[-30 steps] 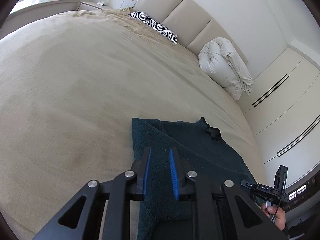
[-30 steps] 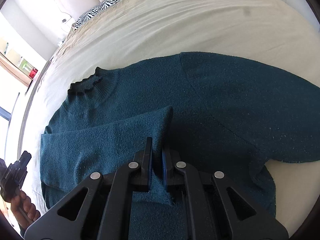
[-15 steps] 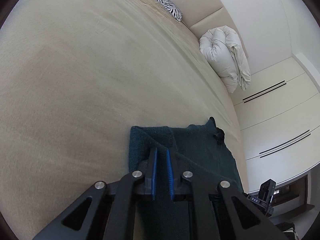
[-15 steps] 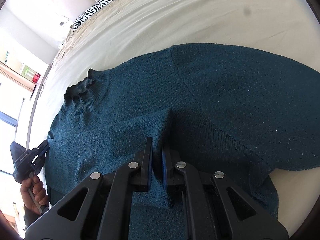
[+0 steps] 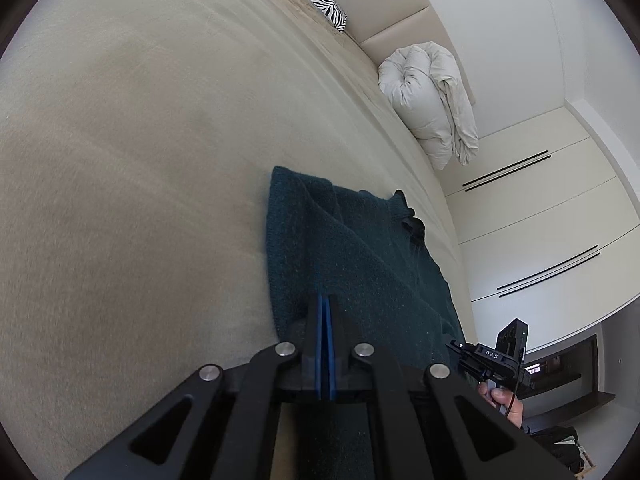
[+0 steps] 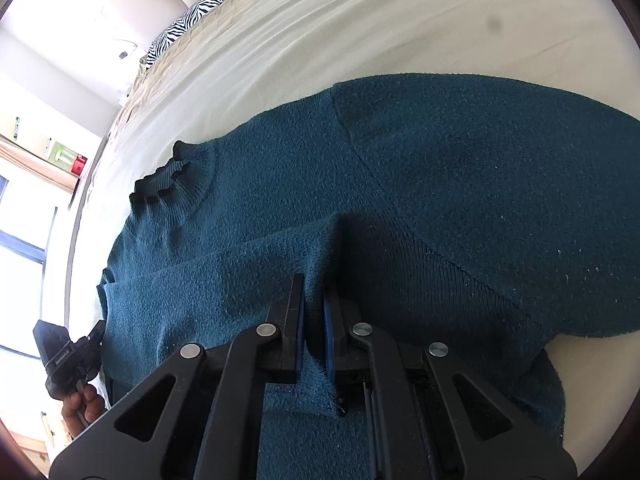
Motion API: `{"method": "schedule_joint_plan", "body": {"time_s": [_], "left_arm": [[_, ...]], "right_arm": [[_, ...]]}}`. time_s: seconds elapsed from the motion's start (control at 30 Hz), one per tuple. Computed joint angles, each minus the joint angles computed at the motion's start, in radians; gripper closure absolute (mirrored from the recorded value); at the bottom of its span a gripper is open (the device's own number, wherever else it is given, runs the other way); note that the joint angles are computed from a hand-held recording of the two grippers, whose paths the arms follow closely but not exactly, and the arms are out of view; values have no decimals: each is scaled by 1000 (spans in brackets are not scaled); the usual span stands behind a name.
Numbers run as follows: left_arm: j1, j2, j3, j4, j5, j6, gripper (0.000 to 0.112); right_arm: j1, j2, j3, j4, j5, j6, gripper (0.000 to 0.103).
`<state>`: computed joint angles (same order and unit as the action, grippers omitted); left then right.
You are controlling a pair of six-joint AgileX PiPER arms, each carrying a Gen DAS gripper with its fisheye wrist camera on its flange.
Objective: Fold small clothes
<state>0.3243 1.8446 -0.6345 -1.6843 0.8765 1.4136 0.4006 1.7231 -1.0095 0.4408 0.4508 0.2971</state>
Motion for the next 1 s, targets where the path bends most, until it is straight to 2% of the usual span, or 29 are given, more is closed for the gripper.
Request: {"method": "schedule_joint_plan", "body": {"time_s": [0.3, 0.43, 0.57, 0.63, 0.7, 0.77, 0.83, 0.93, 1.0], "left_arm": [[16, -117, 193, -3, 13, 120, 108], [2, -165, 238, -19, -17, 151, 108], [14, -120, 230, -37, -2, 173, 109], [16, -150, 234, -23, -13, 131, 110], [2, -221, 256, -16, -44, 92, 101], [-20, -309, 287, -13, -72, 49, 69], [-53, -426, 320, 3, -114, -17, 57], [-145, -568, 341, 34, -173, -130, 54], [-246, -630, 341, 42, -240, -209, 52]], "right_arm": [[-10, -7, 3, 37, 8, -31, 97], [-12, -20, 18, 44, 2, -32, 97], [-27, -9, 39, 140, -26, -149, 96], [-53, -24, 59, 243, -17, -239, 94], [-78, -65, 93, 270, -14, -246, 91], [-92, -142, 153, 205, -63, -181, 84], [-122, -227, 209, 97, -77, -82, 81], [-213, -370, 291, 124, -39, -155, 81], [-279, -476, 339, 95, 2, -177, 81]]}}
